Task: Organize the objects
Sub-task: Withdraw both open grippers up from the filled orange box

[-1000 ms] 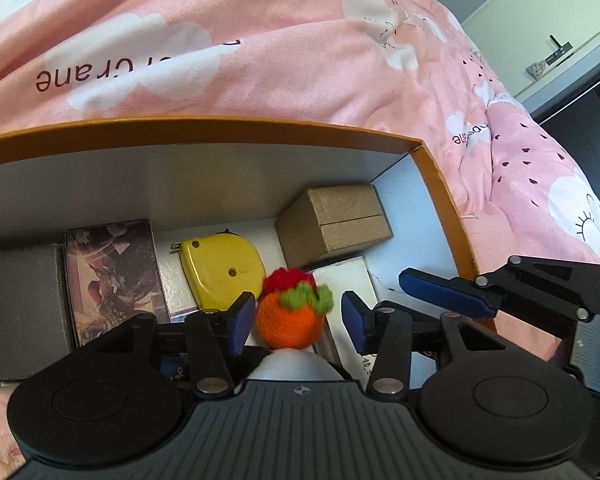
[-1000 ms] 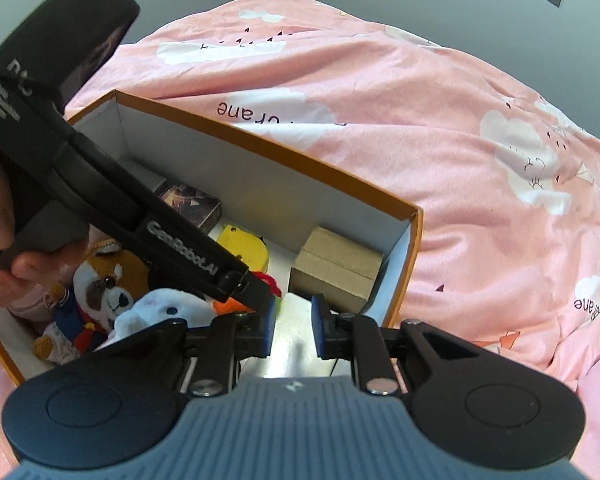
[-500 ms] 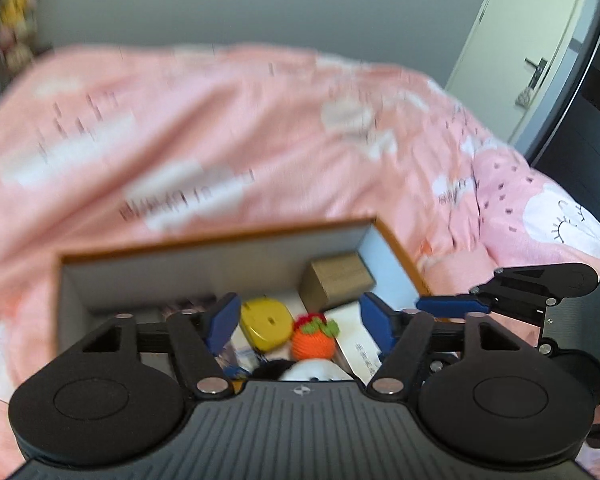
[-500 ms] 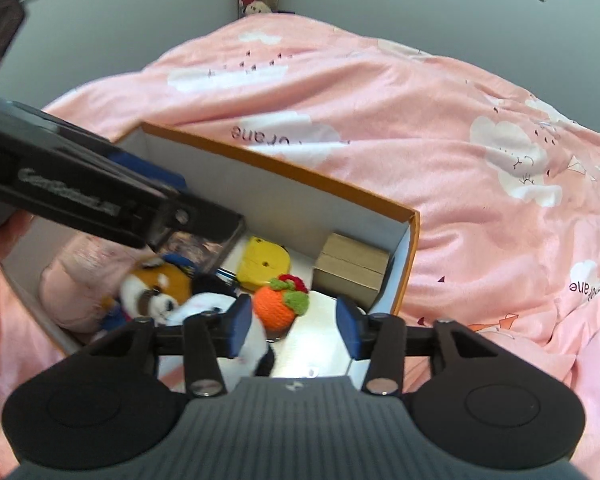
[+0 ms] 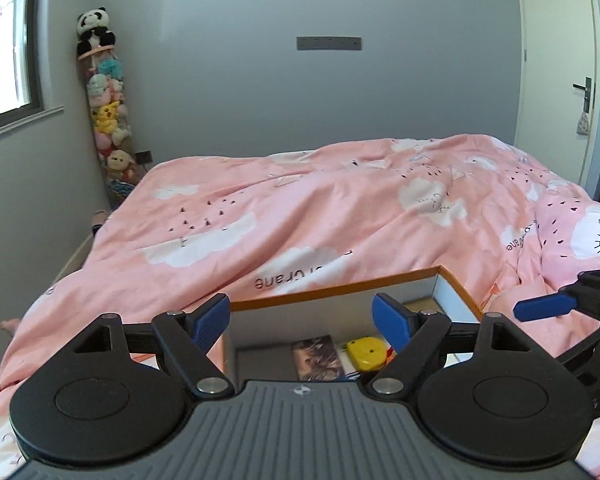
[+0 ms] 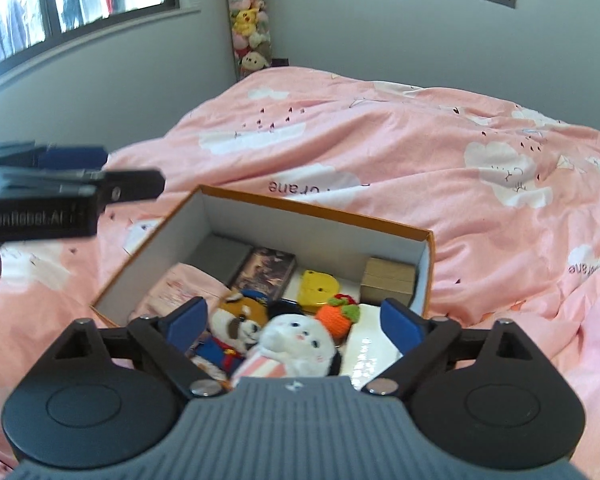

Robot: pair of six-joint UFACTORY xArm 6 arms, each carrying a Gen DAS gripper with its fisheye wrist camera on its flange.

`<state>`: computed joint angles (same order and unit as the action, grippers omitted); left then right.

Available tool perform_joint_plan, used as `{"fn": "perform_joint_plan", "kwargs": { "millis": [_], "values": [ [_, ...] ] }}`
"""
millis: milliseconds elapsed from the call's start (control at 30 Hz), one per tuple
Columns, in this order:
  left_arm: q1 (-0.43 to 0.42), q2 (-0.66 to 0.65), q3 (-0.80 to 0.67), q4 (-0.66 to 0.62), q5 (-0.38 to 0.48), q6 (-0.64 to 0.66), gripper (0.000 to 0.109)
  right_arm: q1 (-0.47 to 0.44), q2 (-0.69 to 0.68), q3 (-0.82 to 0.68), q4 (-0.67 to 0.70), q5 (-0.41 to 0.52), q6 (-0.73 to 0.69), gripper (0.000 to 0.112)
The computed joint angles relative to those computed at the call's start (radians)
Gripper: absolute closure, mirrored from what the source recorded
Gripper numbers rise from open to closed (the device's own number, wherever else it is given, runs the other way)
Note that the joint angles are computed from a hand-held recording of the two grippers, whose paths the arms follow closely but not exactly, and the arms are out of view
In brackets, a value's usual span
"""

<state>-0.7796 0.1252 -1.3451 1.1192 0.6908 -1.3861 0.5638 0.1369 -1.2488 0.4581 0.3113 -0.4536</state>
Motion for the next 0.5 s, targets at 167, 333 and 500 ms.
{"fn": "perform_joint_plan", "kwargs": {
  "millis": [167, 333, 500],
  "values": [
    [-0.028, -0.061, 0.088, 0.033, 0.037, -0.098, 0.014, 0.035, -0.042, 0.061, -0.081, -0.072, 0.141, 0.012],
    [-0.058, -0.103, 0.176, 0.079, 0.092, -0.235, 0.014, 0.044, -0.087, 0.156, -0.383, -0.168, 0.473, 0.011],
    [-0.090, -0.106, 0.210, 0.080, 0.146, -0.270, 0.014, 0.039, -0.108, 0.224, -0.549, -0.231, 0.648, 0.011]
  ]
}}
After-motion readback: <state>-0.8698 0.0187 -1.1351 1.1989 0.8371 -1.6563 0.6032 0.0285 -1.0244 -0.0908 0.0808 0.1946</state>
